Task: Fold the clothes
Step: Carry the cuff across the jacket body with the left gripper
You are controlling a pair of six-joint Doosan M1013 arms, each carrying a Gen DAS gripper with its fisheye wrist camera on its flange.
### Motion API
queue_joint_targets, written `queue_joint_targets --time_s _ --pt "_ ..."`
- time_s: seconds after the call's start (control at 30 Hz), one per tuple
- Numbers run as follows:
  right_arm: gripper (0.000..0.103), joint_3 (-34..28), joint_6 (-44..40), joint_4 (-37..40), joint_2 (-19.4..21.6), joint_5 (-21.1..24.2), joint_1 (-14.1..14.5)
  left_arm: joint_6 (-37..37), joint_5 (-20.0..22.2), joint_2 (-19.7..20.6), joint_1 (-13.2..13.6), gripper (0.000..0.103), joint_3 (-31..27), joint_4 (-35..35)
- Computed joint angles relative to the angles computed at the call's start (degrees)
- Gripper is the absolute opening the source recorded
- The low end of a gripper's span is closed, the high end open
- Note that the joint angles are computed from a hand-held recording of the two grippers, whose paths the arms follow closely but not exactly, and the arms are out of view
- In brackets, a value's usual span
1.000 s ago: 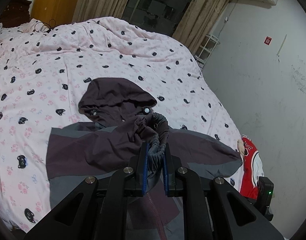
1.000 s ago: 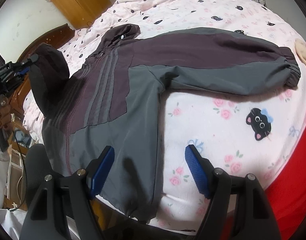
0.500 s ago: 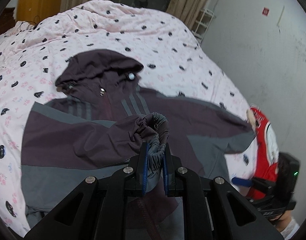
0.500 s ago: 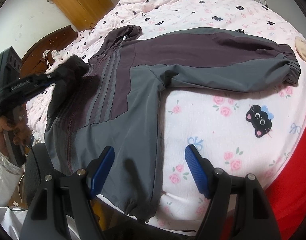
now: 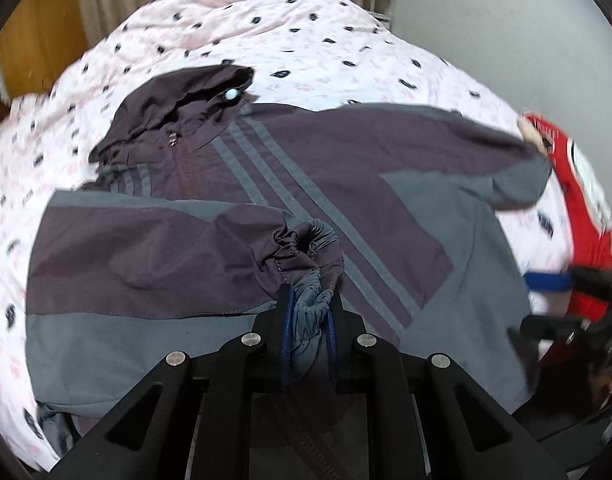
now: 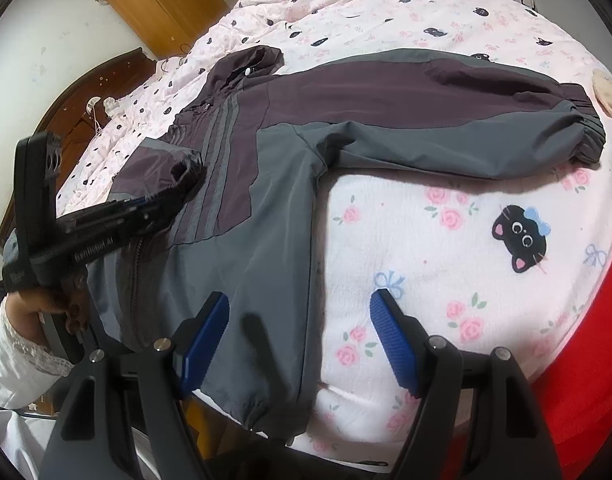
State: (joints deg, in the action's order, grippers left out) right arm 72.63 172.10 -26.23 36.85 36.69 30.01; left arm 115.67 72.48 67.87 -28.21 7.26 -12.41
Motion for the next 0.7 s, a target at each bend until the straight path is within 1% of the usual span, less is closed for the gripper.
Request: queue_joint_targets --time_s 0.03,0.2,0.33,0.37,0.4,0.43,0.47,0.5,0.53,0.57,0.6,0.7 --pt "0.075 -0.1 -0.2 0.1 0.0 0.1 0.0 0.9 -1.9 -1.4 -0.2 0.012 3.1 0.6" --pt "0.075 -0.1 -0.8 0.8 0.1 0.1 -0.1 3.7 -4.5 -3.8 -0.7 0.012 7.9 2.2" --pt "0.075 -0.3 -1.5 1.4 0.1 0.3 -0.2 4.8 -5.5 -4.8 -0.7 0.013 9.9 1.8" --pt "0.075 -0.3 -1.7 1.5 0.1 0.3 -0.3 5.4 -5.9 -5.1 -0.8 0.013 10.6 2.2" --pt "0.076 -0.3 -1.9 1.7 0.2 0.3 -0.3 6.1 -6.3 -5.5 -0.9 0.016 11.3 2.6" --pt "0.076 -0.4 -2.1 1.8 0.2 0.4 -0.3 7.0 -5.2 -5.4 -0.9 0.023 11.0 2.0" --pt "0.076 -0.4 -2.3 2.0 0.2 0.4 -0.4 8.0 -3.8 -5.2 -0.9 0.035 10.4 1.4" --pt "0.076 -0.5 -2.5 2.1 0.2 0.4 -0.4 8.8 -2.4 -4.9 -0.9 0.042 9.7 0.8" --pt "0.076 -0.5 -2.6 2.3 0.2 0.5 -0.4 9.7 -1.0 -4.6 -0.9 0.059 9.0 0.2" --pt "0.076 -0.5 -2.7 2.3 0.2 0.5 -0.5 11.4 -1.0 -5.4 -0.9 0.068 10.4 -0.8" --pt "0.076 -0.5 -2.7 2.4 0.2 0.5 -0.5 13.2 -1.2 -6.3 -0.9 0.068 12.1 -1.9" --pt "0.076 -0.5 -2.7 2.4 0.3 0.5 -0.5 16.8 -6.2 -10.1 -1.0 0.068 19.7 -2.4"
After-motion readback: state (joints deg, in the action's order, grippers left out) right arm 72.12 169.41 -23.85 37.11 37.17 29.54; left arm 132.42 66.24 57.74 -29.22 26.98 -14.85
